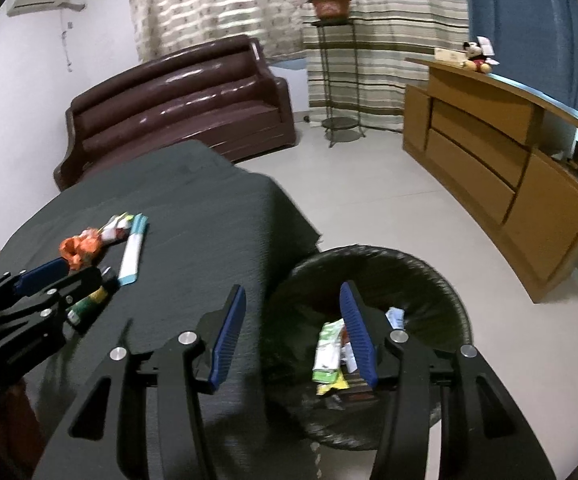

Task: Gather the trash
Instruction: 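Grasp the green spray can with the left gripper while the right gripper grasps the blue-capped white tube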

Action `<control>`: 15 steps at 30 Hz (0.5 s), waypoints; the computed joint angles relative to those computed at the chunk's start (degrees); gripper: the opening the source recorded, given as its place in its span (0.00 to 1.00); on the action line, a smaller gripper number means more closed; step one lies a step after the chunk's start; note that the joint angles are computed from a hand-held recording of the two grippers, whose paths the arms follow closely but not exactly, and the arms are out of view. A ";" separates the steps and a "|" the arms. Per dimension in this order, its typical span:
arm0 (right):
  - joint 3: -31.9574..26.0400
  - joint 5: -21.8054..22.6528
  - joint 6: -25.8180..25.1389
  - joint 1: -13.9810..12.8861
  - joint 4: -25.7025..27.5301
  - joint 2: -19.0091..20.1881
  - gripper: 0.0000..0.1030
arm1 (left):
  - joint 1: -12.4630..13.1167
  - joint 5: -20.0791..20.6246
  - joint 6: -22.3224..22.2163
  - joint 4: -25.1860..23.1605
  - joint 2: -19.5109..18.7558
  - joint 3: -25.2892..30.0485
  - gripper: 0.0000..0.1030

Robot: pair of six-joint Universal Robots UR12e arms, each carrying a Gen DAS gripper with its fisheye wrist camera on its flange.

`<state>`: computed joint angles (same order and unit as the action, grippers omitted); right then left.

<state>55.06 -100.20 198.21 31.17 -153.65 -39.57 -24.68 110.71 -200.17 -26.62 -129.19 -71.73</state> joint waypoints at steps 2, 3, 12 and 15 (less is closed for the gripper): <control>-0.74 0.77 -0.34 0.19 0.69 0.40 0.48 | 0.32 -0.02 -0.94 -1.20 0.14 -0.20 0.51; -0.89 1.00 -0.46 0.24 0.83 0.49 0.48 | 0.51 -0.28 -1.23 -1.86 0.20 -0.28 0.51; -2.74 2.63 -1.09 0.51 2.69 1.24 0.48 | 1.98 -6.48 -1.93 -4.91 0.60 -0.68 0.42; -3.42 2.70 -1.79 0.66 3.08 1.59 0.48 | 2.42 -9.03 -1.37 -5.05 0.78 -1.12 0.25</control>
<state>51.64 -97.50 196.42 31.82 -150.57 -37.98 -22.26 101.68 -201.53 -31.67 -128.42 -72.84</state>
